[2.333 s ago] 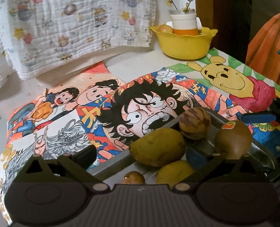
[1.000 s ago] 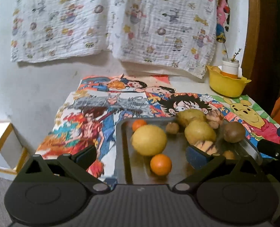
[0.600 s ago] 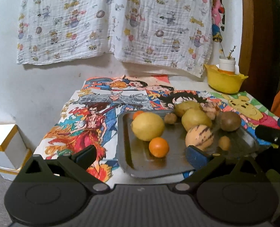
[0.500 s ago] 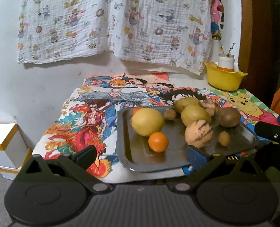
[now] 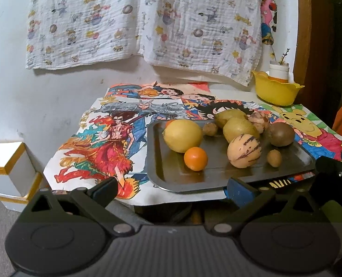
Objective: Organize fruits
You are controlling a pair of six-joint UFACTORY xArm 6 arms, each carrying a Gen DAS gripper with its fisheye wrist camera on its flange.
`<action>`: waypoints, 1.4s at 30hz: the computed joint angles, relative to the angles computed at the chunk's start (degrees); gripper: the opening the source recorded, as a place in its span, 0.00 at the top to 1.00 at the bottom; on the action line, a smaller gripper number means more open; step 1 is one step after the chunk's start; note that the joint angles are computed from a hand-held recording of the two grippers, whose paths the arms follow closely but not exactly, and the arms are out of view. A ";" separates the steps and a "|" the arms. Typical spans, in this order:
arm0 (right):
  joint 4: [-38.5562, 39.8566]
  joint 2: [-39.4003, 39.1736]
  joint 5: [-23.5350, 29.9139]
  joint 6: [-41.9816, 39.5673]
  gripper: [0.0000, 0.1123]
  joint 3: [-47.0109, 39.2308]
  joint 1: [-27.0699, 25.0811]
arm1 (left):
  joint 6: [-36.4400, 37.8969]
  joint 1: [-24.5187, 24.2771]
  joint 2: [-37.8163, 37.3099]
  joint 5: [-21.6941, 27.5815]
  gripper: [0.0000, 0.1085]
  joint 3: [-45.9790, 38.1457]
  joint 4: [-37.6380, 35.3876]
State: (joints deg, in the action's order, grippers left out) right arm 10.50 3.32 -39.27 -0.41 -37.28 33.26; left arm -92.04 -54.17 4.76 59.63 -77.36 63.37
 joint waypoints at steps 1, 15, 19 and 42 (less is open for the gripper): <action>-0.55 0.06 0.01 0.24 0.09 0.06 -0.13 | 0.03 -0.09 0.03 0.24 0.05 -0.05 -0.10; -1.92 -0.06 0.61 -0.09 0.09 0.34 0.00 | 1.43 -0.39 0.28 0.92 0.05 -0.40 -0.52; -1.15 -0.08 0.59 -0.91 0.09 0.36 0.24 | 1.35 -0.39 0.33 0.81 0.05 -0.35 -0.66; 1.09 0.33 0.38 -2.76 0.09 0.27 0.77 | 1.79 -0.36 0.24 0.47 0.05 -0.19 -1.05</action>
